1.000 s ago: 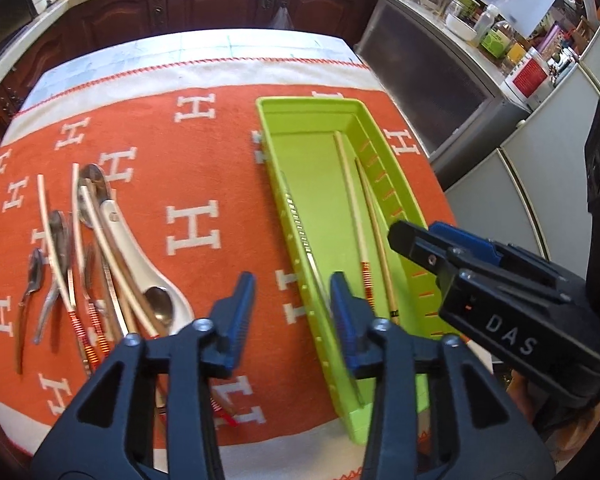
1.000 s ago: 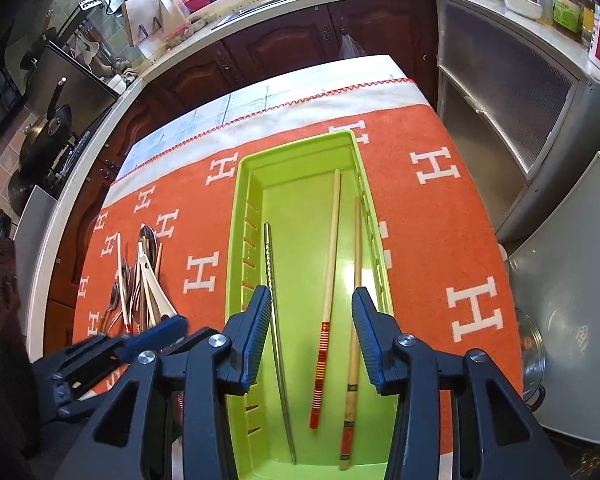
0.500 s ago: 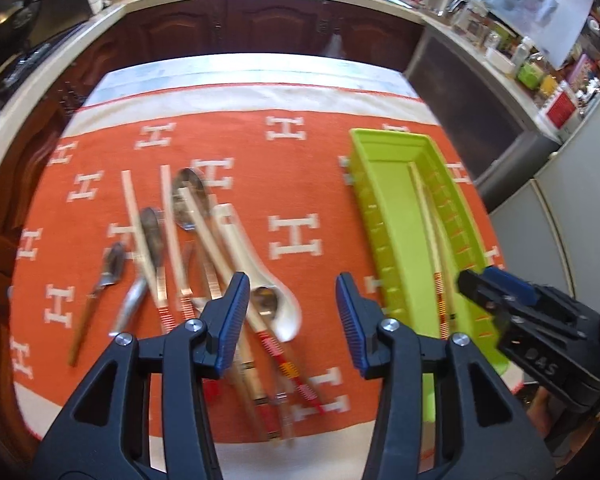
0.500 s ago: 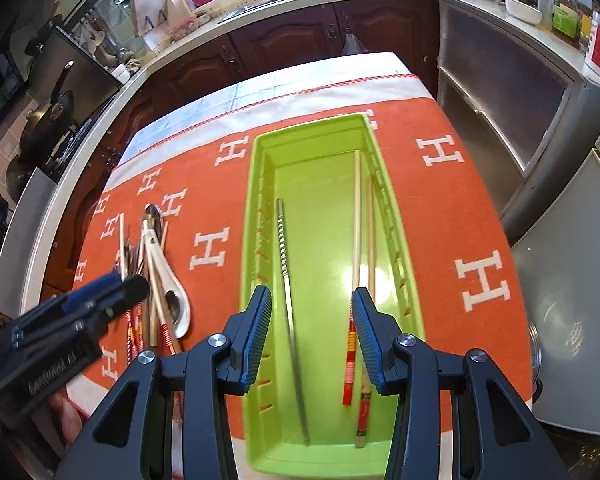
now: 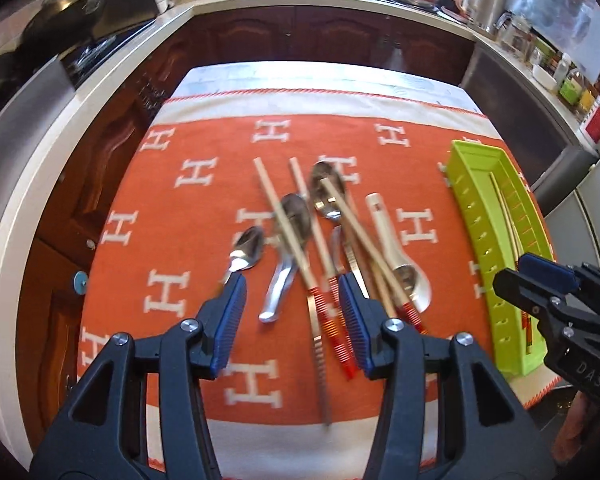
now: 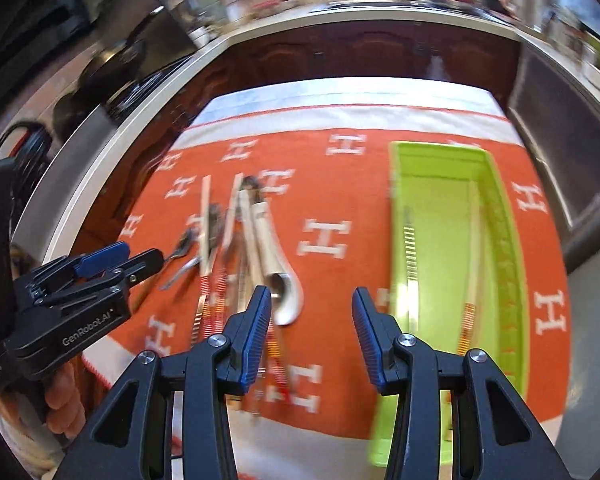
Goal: Organize utensils
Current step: 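Move both open tools back over the utensil pile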
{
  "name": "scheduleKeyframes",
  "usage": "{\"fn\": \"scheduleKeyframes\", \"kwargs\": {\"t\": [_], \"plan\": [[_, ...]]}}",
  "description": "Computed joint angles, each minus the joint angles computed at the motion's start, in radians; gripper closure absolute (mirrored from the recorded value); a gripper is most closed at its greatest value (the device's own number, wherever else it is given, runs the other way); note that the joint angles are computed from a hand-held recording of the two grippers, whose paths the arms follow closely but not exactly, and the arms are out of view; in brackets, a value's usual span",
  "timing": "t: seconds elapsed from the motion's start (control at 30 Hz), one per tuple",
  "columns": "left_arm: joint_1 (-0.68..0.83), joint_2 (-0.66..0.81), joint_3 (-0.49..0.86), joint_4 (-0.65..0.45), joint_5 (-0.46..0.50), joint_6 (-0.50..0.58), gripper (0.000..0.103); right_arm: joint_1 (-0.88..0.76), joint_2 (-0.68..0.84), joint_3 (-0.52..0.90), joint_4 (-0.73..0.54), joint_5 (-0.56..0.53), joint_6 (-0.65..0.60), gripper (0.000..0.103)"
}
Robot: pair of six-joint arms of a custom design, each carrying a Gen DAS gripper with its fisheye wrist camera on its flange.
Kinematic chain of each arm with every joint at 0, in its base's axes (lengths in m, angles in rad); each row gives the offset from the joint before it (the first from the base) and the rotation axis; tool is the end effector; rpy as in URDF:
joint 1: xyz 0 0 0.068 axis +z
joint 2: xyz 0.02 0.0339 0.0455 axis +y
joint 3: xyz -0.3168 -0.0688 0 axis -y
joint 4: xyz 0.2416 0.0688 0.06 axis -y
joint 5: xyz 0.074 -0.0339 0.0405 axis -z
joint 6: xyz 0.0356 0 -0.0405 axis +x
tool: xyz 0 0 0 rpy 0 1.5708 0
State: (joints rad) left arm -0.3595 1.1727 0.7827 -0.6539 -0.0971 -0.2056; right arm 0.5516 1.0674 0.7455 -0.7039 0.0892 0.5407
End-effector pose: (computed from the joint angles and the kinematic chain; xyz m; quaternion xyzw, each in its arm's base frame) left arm 0.1870 -0.0666 0.2746 0.0615 0.9625 -0.0275 0.2629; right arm 0.1482 0.0875 0.2779 0.0068 0.9622 0.1030 0.2521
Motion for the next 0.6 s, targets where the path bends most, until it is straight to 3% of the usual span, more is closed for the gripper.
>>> {"fn": "scheduleKeyframes", "kwargs": {"t": [0.23, 0.43, 0.6], "plan": [[0.275, -0.075, -0.091, 0.032, 0.121, 0.204, 0.058, 0.195, 0.172, 0.084, 0.097, 0.024, 0.078, 0.061], [0.468, -0.009, -0.139, 0.095, 0.235, 0.333, 0.058, 0.247, 0.347, 0.127, 0.21, 0.003, 0.058, 0.061], [0.514, 0.072, -0.162, 0.155, 0.277, 0.36, 0.059, 0.255, 0.49, 0.135, 0.299, -0.014, 0.033, 0.074]]}}
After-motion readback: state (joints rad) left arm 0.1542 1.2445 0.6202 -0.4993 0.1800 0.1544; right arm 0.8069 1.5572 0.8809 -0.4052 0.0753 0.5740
